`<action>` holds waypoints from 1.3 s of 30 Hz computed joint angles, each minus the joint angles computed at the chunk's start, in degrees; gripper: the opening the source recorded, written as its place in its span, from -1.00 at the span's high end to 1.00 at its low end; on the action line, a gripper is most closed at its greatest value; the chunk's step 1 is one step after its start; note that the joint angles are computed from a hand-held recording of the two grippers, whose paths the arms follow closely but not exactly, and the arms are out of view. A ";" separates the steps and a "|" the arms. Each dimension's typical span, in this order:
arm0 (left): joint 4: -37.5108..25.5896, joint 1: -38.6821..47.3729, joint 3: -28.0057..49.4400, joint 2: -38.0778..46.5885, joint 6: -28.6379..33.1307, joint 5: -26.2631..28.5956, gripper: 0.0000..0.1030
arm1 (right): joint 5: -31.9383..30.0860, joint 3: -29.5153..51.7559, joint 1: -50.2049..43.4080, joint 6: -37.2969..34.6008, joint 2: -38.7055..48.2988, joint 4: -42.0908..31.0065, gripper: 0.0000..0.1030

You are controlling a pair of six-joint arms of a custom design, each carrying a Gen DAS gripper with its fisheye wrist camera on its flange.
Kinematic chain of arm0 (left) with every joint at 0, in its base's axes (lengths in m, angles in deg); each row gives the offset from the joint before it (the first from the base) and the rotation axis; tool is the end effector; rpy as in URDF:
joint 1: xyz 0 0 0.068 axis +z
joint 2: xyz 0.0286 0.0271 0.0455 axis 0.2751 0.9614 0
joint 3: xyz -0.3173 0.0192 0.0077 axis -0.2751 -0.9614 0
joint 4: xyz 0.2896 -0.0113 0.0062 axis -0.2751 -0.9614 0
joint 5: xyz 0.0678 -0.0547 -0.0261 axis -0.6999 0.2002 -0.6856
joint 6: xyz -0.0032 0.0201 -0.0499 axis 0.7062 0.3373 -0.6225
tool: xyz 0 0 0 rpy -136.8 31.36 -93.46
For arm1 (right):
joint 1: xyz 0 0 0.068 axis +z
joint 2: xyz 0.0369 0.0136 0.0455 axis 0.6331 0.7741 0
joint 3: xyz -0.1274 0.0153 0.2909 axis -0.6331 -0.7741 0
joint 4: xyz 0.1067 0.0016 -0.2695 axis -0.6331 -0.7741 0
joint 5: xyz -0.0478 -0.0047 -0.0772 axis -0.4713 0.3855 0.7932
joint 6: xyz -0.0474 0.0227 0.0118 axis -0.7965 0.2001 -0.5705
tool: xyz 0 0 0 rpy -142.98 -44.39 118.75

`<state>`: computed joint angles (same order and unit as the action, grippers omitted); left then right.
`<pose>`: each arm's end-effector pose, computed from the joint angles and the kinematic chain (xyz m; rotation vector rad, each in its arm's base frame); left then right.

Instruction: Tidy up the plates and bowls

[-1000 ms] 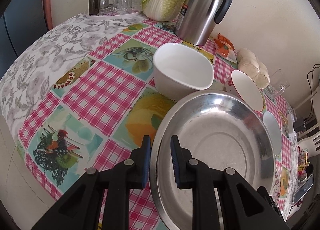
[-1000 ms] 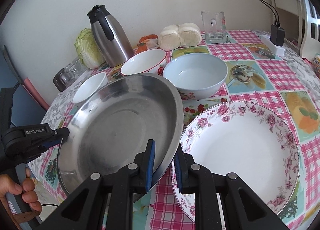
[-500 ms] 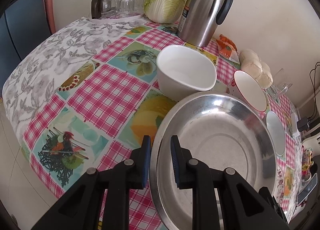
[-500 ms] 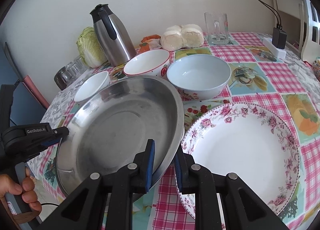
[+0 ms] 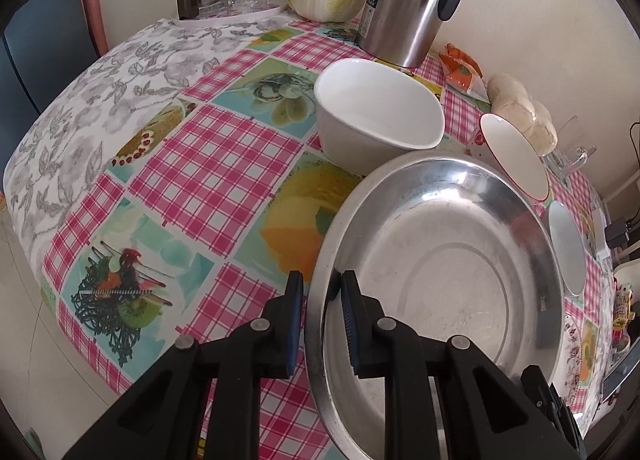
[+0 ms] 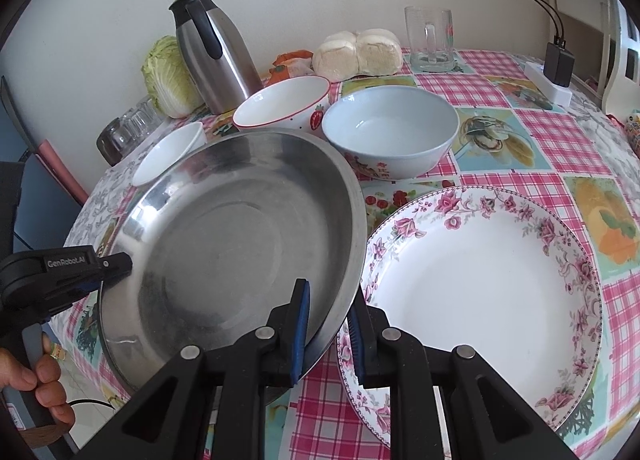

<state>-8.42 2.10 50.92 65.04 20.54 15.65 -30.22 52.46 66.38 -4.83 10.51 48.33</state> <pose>0.2052 -0.0409 0.2342 -1.0440 2.4819 0.0167 0.2414 0.1303 0.1872 -0.4114 2.4981 0.4921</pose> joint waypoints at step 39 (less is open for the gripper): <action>-3.71 -3.16 3.73 0.22 -0.77 -3.04 -0.47 | -1.30 -0.76 -3.32 4.19 -4.84 0.49 -0.28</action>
